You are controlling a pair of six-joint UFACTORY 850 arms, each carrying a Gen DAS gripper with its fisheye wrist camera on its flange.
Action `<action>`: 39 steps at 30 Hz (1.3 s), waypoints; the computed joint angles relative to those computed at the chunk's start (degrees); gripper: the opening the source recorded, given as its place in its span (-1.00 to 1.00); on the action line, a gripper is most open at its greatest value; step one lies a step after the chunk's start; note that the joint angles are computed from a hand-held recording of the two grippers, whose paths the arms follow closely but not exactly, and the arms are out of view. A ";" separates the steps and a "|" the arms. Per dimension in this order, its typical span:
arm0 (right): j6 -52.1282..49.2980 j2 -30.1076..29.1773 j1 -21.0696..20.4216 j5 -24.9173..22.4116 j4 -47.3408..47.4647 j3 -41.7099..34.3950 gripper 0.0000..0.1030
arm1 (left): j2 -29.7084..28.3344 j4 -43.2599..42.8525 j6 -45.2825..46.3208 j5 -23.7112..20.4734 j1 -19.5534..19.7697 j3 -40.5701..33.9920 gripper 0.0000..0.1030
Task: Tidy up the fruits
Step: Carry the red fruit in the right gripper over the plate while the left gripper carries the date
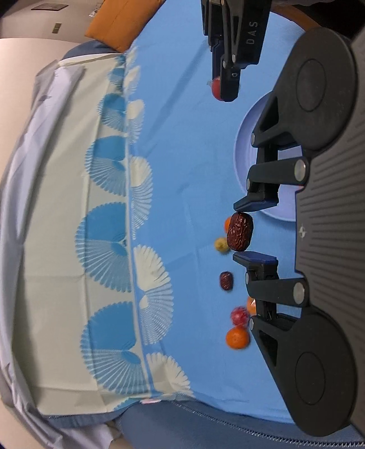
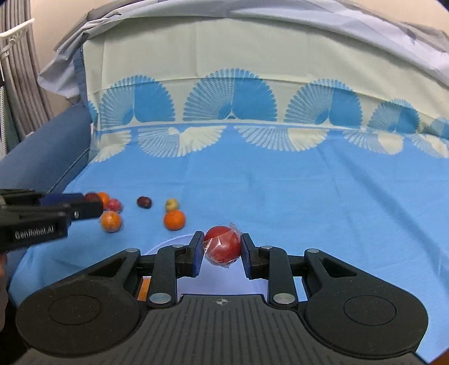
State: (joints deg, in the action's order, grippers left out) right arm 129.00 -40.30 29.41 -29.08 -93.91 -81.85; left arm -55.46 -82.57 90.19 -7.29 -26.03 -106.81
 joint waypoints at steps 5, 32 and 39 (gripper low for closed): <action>-1.31 -0.42 -0.27 -0.45 2.43 0.35 -0.43 | -1.60 6.65 -4.34 -0.01 -0.66 -1.48 -0.34; -3.08 -1.88 -0.51 -0.02 2.91 -0.77 -0.43 | -4.69 24.63 -16.06 -8.79 -1.75 -5.08 -0.34; -3.50 -1.99 -0.51 0.35 2.71 -0.80 -0.43 | -5.51 29.86 -20.52 -9.37 -2.00 -6.11 -0.34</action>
State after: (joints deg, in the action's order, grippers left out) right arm 125.50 -42.29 28.91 -28.73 -91.20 -82.65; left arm -60.96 -52.71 69.67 -16.66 -28.03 -112.93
